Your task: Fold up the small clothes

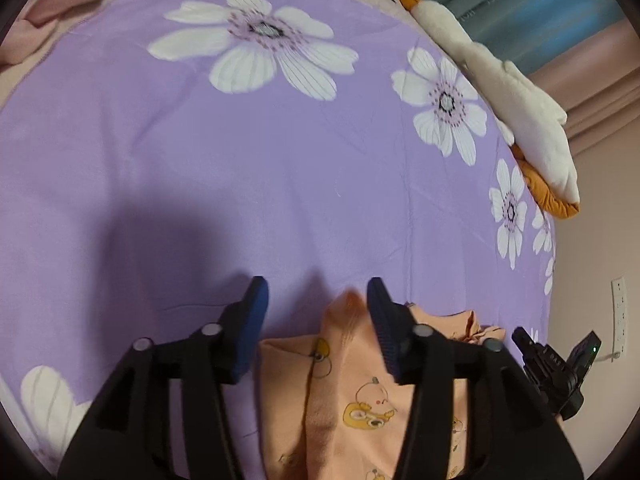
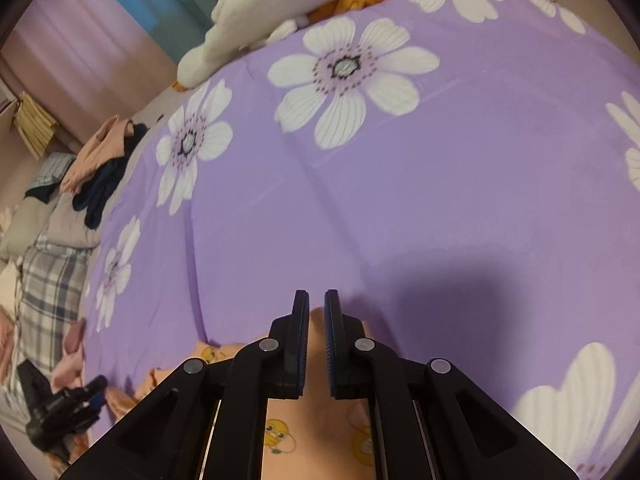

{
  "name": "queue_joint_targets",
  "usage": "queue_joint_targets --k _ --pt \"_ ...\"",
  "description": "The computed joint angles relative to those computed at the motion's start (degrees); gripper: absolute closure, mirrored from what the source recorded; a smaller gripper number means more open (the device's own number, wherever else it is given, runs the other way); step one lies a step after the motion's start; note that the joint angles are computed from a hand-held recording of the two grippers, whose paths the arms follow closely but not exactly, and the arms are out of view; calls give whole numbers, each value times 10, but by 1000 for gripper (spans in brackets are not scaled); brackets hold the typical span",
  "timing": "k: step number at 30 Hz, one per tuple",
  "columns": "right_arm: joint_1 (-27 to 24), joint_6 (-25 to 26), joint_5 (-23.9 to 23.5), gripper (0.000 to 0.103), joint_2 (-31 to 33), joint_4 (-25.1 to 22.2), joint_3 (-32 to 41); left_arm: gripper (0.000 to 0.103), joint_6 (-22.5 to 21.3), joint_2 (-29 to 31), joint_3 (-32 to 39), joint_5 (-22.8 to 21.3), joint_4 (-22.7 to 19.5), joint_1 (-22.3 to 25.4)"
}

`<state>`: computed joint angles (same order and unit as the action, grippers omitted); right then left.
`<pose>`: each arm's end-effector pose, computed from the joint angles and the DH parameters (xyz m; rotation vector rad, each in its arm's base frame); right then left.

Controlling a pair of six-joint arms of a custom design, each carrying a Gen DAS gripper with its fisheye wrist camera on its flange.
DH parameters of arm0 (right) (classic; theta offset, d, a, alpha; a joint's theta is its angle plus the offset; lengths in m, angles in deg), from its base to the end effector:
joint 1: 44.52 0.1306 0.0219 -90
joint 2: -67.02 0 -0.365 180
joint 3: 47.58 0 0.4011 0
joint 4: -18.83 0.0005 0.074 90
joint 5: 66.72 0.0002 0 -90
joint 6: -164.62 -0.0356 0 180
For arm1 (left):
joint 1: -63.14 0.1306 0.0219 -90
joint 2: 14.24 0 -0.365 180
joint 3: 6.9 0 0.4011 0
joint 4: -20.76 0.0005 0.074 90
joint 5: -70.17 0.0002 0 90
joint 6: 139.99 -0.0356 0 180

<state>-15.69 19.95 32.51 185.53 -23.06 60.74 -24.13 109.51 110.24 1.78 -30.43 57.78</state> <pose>0.5793 0.3118 0.2942 0.6296 2.4328 0.4234 0.6758 -0.0771 0.2972 -0.3240 2.6025 -0.6847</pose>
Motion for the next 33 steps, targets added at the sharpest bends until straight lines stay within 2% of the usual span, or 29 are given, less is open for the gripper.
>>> queue_joint_targets --k 1,2,3,5,14,16,17,18,19,21,23,28,30,33 --pt "-1 0 -3 94 -9 6 -11 50 0 -6 -6 2 3 1" --pt "-2 0 -5 87 -11 8 -14 48 -5 -19 -20 11 7 4" --pt "-2 1 -8 74 -15 9 -19 45 -8 -28 -30 17 9 4" --pt "-1 10 -10 65 -17 9 -23 43 -20 -50 -56 27 6 3" --pt "9 73 -20 65 47 -52 55 45 -65 -126 -173 76 -18 -10" --pt "10 80 -9 75 66 -78 78 45 -77 -141 -197 75 -15 -15" --pt "11 80 0 94 69 -82 81 45 -80 -144 -204 76 -15 -16" --pt "13 79 7 98 68 -83 81 47 -82 -149 -213 85 -11 -16" --pt "15 76 14 98 60 -68 71 51 -81 -154 -226 103 -1 -16" --pt "19 72 29 99 45 -51 55 78 -80 -156 -236 115 2 -16" --pt "21 74 50 99 31 -43 47 89 -99 -164 -248 87 -1 -22" --pt "17 73 74 99 24 -40 47 90 -97 -192 -278 95 15 -18" --pt "11 62 61 99 27 -38 49 90 -96 -202 -290 105 23 -15" --pt "6 53 46 99 47 -47 61 90 -106 -205 -297 94 17 -17"
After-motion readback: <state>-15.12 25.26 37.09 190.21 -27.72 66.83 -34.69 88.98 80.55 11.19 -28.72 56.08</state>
